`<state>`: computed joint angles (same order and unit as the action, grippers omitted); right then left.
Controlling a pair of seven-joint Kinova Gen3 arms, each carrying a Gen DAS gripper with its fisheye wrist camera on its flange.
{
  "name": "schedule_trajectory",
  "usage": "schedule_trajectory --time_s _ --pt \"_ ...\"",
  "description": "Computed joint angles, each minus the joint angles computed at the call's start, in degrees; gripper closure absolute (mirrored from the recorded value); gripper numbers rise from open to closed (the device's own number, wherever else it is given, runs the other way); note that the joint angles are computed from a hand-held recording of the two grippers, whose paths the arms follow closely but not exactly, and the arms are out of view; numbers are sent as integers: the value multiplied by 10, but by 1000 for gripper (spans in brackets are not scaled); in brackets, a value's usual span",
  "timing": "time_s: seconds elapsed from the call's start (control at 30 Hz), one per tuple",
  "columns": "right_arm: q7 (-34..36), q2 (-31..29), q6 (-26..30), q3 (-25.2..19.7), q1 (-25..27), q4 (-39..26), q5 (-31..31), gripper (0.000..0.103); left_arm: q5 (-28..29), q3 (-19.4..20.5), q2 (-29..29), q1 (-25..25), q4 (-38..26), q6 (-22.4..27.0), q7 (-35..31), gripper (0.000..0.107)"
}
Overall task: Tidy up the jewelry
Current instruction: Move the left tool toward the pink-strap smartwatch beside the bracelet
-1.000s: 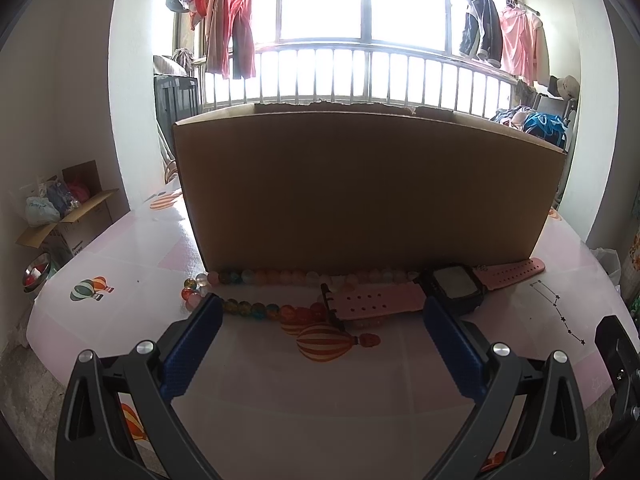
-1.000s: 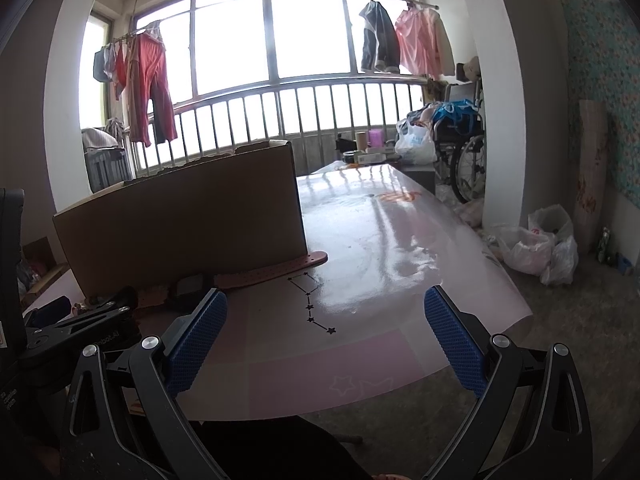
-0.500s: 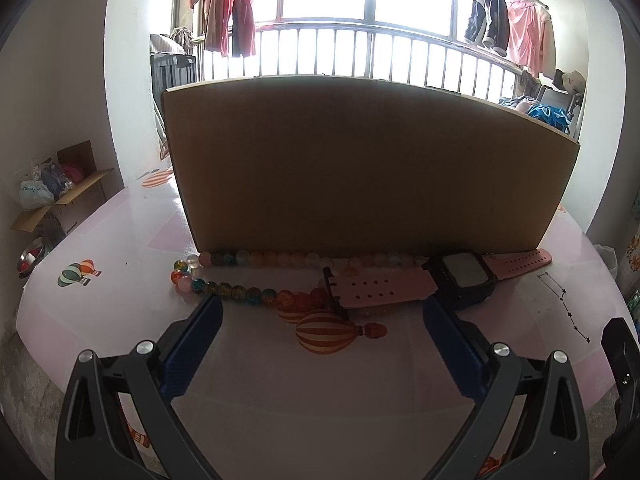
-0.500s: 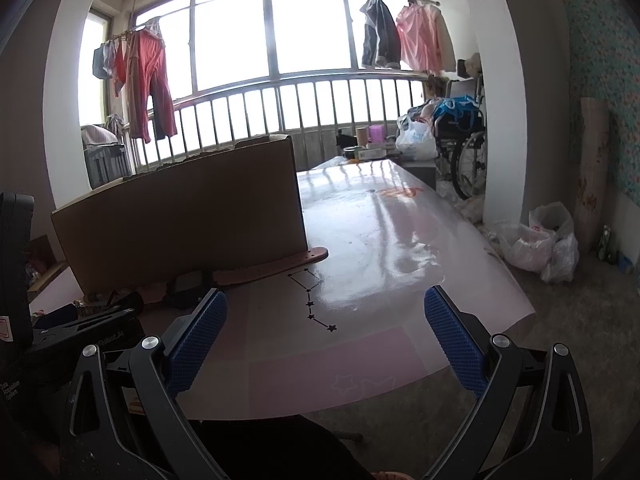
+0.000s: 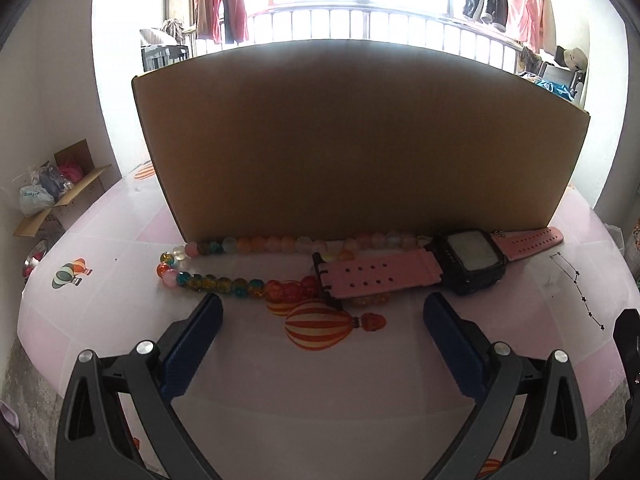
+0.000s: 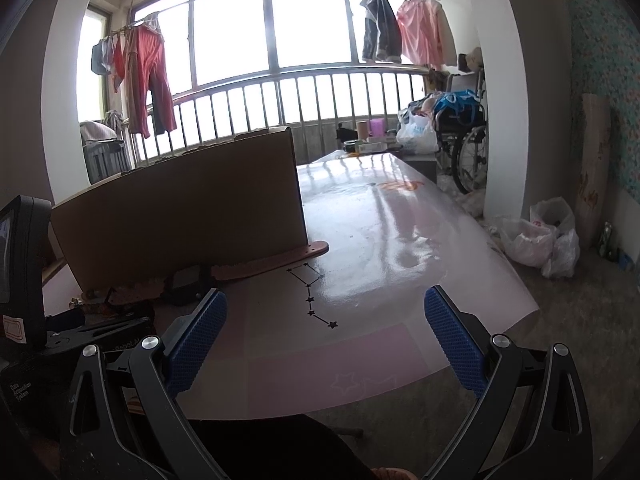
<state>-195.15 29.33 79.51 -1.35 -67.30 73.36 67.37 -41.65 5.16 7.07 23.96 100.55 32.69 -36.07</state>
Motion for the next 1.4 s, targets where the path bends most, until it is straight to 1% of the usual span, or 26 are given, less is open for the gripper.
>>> schedule_trajectory --time_s 0.03,0.17,0.33,0.57,0.87,1.03,1.4 --pt "0 0 0 0 0 0 0 8 12 1 -1 -5 0 -4 -11 9" --pt "3 0 -2 -1 2 -2 -5 8 19 2 -1 -6 -4 0 -20 9" --pt "8 2 0 0 0 -6 -5 8 42 1 -2 -17 -6 -6 -47 9" --pt "26 10 9 6 -7 -16 1 8 41 -1 -2 -13 -5 -5 -43 9" --pt "13 4 1 5 -2 -11 -6 8 40 -1 -2 -13 -5 -6 -42 9" --pt "23 7 3 5 -2 -19 -8 8 40 -1 -2 -13 -5 -6 -42 9" --pt "15 2 -3 5 -1 -13 -11 8 39 -1 -2 -12 -5 -5 -42 9"
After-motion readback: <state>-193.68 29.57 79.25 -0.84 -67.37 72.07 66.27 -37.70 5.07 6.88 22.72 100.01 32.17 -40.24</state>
